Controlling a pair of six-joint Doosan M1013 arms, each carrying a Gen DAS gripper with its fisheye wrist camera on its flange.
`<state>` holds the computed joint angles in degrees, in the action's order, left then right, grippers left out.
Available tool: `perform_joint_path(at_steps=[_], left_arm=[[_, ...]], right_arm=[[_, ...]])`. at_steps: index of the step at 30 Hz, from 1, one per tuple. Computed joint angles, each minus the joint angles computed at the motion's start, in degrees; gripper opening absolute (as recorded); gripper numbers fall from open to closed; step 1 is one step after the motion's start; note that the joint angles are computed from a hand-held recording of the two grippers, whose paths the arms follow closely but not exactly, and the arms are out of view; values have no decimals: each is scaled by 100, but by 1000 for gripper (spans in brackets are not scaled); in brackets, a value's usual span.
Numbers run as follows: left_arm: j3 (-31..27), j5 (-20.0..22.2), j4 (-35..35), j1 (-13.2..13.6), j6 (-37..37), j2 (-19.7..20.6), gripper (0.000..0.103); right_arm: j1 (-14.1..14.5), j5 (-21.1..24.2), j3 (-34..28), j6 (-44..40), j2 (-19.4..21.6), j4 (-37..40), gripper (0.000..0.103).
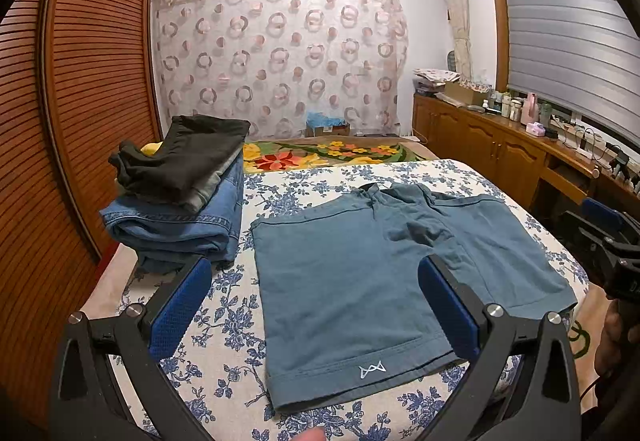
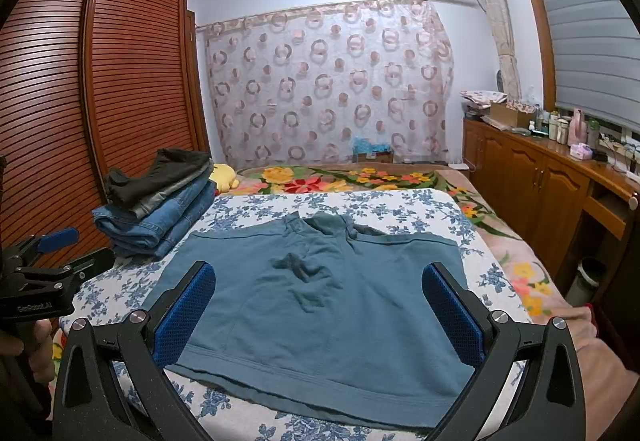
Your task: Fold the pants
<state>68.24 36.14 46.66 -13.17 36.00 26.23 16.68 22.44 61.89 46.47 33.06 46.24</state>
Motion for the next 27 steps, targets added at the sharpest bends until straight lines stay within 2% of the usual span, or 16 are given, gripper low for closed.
perform_joint_path(at_steps=[27], left_arm=[[13,-53,61,4,-64,-14,103]], right_arm=[[-3,-2,3,-40,-4,29,103]])
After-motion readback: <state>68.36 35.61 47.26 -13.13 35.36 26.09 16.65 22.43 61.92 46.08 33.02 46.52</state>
